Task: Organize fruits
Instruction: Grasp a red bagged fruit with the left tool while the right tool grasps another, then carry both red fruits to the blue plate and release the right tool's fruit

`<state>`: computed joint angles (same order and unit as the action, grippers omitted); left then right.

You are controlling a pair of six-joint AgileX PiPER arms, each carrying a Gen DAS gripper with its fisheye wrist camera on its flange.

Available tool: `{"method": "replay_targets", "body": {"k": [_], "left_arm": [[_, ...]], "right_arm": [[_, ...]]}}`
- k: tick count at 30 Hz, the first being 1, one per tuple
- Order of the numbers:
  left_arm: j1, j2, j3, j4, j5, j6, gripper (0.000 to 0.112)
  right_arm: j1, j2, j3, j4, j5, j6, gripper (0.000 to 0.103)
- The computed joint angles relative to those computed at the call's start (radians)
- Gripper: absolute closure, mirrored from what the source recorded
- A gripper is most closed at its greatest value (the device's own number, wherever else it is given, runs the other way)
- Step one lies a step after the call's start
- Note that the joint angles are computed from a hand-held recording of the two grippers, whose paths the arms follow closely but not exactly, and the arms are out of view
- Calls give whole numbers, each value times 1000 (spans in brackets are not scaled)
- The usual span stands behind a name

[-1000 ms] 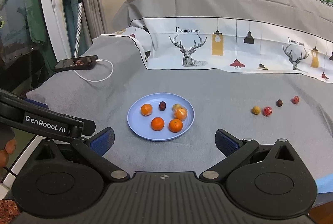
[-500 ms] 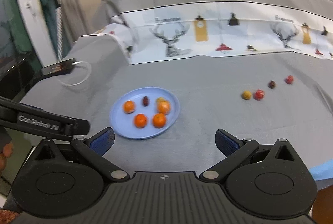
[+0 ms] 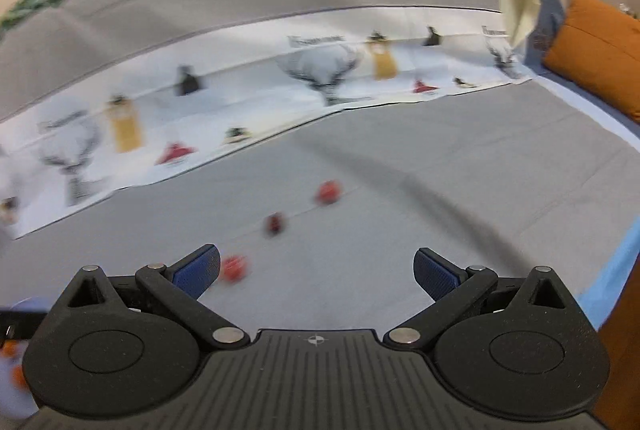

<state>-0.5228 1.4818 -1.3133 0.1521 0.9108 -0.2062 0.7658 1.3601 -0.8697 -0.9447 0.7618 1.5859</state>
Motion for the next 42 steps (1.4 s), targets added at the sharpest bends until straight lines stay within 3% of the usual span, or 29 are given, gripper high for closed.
{"method": "replay_targets", "body": {"k": [2,5,9,14,18,20,21,22,23,24,25,26,30,35,39,42], "left_arm": [[-8,139,-61,-8,-41,21,10],[1,331,-195,-40,-41,77,10],[16,547,-412,-50,11,150,10],[34,727,-636,-51,90,209,10],[54,775,-707,-109,117,308,10],[51,762,-678,-116,80,326,14],[49,749,-653,-127,55,344,39],[45,747,-651,-127,57,358,80],[40,758,-673,-135,87,370,79],[34,754,-664,-123,78,350,79],[32,732,-623,-119,40,347,80],[29,715,-596,-114,18,349,80],[46,639,-542,-120,-5,300,80],[120,420,-391,-166,-29,223,80],[169,198,-217,-139,-28,178,80],[198,35,-100,-98,2,141,80]], "right_arm": [[-145,116,-13,-2,-107,-40,1],[-292,272,-33,-20,-288,-42,1],[-403,470,-135,-95,-445,-29,1],[-438,688,-313,-329,-486,119,1],[-392,799,-428,-448,-367,177,1],[-391,815,-440,-507,-364,234,1],[-396,812,-438,-509,-369,237,1],[-398,804,-426,-531,-375,249,2],[-396,791,-406,-594,-378,298,18],[-390,773,-387,-632,-381,314,52],[-383,766,-382,-631,-372,292,71],[-377,759,-381,-589,-359,242,78],[-391,682,-328,-491,-350,267,78],[-368,472,-143,-604,-278,438,78],[-270,257,8,-628,-186,450,78],[-140,124,55,-526,-97,354,78]]}}
